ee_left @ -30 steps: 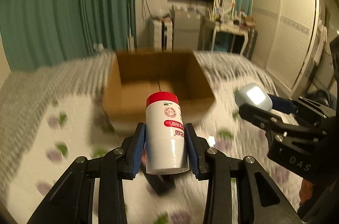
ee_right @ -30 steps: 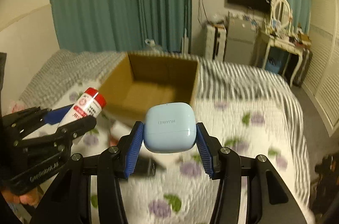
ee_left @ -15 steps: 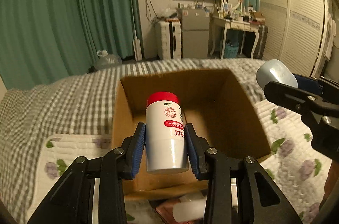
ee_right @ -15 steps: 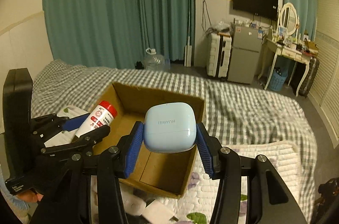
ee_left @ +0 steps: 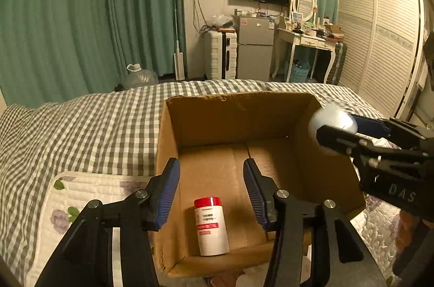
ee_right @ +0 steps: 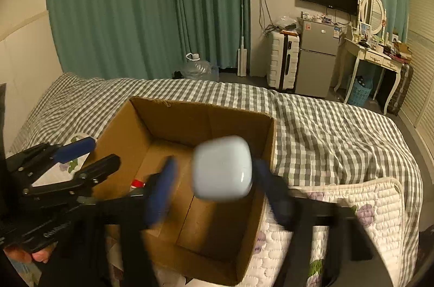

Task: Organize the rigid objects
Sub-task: 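Carry the earbuds case into the box with the right tool while the left tool drops the bottle in, then grasp the black power bank with the right tool while the left tool grasps the black flask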

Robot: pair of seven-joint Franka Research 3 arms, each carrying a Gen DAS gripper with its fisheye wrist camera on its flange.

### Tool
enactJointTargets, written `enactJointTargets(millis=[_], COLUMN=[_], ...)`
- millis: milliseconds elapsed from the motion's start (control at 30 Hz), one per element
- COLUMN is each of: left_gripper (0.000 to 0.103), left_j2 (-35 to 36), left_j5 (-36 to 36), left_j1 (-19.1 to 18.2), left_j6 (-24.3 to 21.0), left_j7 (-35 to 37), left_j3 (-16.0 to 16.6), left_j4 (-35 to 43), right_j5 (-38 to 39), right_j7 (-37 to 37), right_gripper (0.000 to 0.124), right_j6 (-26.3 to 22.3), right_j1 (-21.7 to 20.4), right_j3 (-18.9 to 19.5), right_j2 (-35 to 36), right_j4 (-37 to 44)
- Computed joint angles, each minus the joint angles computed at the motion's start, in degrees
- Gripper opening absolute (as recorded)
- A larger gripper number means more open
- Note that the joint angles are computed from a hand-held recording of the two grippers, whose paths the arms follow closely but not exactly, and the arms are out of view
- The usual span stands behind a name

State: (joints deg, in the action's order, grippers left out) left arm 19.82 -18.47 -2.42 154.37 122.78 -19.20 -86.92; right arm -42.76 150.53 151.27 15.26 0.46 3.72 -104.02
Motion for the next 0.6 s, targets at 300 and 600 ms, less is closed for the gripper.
enactJointTargets(millis=[300, 600], left_gripper=[0.052, 0.052], left_j2=[-10.5, -22.4], left_j5=[-3.2, -6.9], left_j1=[0.9, -2.3], left_j6=[3.3, 1.7], left_j7=[1.2, 3.2], left_j3=[1.7, 8.7], left_j4=[-11.9, -28.4], right_j5=[-12.0, -3.1], right_j7=[13.6, 12.4], right_gripper=[0.08, 0.08], right_j6=[-1.4, -5.1], right_j1=[-2.4, -0.8], right_j3=[5.4, 11.9], right_j2=[-12.5, -14.6], right_j4=[-12.4, -20.1])
